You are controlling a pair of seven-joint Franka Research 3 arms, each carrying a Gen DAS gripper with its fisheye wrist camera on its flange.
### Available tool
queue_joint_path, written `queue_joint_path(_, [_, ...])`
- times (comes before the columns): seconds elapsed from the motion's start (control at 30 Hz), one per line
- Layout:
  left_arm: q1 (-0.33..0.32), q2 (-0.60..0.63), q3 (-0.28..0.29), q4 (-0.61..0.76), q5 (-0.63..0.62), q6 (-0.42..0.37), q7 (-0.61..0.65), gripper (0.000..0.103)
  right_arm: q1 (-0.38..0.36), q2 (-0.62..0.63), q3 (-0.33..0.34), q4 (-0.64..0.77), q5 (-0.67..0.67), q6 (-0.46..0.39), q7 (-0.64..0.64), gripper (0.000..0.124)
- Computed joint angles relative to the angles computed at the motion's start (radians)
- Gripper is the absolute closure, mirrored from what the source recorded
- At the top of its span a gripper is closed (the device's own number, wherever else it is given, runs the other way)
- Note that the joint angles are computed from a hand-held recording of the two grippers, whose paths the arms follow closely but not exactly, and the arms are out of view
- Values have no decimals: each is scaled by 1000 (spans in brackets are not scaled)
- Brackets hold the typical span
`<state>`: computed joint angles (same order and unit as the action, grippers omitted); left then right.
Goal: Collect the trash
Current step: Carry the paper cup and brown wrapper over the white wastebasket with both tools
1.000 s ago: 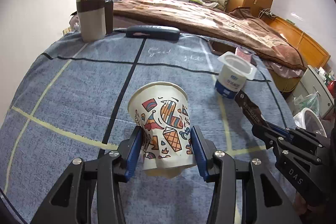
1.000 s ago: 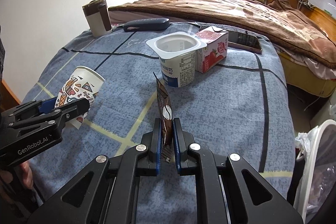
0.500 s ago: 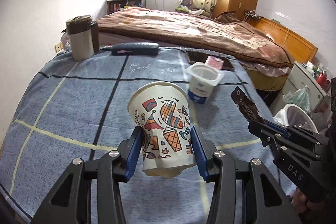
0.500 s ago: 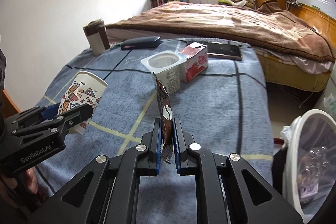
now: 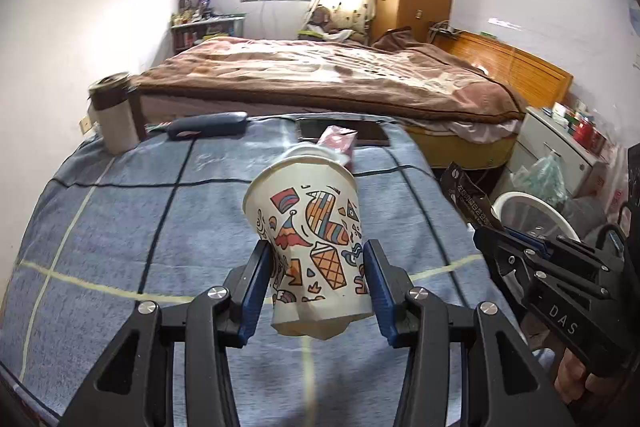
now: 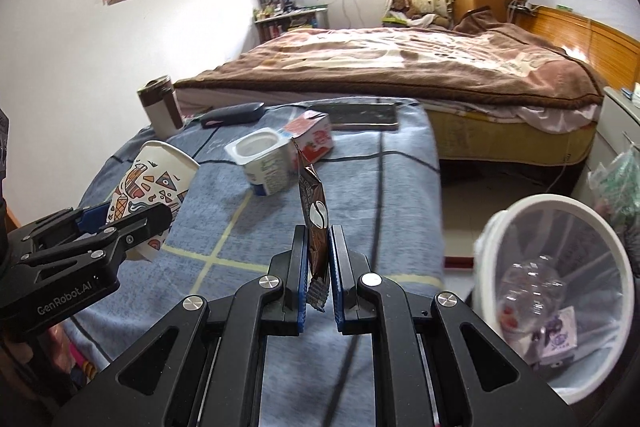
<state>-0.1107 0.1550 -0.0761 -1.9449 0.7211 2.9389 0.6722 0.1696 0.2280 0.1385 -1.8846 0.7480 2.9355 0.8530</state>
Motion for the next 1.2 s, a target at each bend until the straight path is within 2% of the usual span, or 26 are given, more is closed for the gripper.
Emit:
queue_joint_path(0.3, [-35, 49, -28, 64, -41, 13, 88, 54, -25, -40, -22, -49, 45, 42, -4, 112])
queue_joint_path(0.77, [-104, 171, -80, 223, -201, -8, 314, 54, -63, -80, -72, -122, -7, 109, 103, 111])
queue_joint_path(1.03, [-121, 256, -138, 336, -326, -41, 474, 54, -81, -92, -112, -156, -96, 133, 221, 111])
queue_joint_path(1.2, [-128, 320, -175, 412, -408, -61, 568, 53, -70, -87, -165, -171, -236, 135, 369, 111])
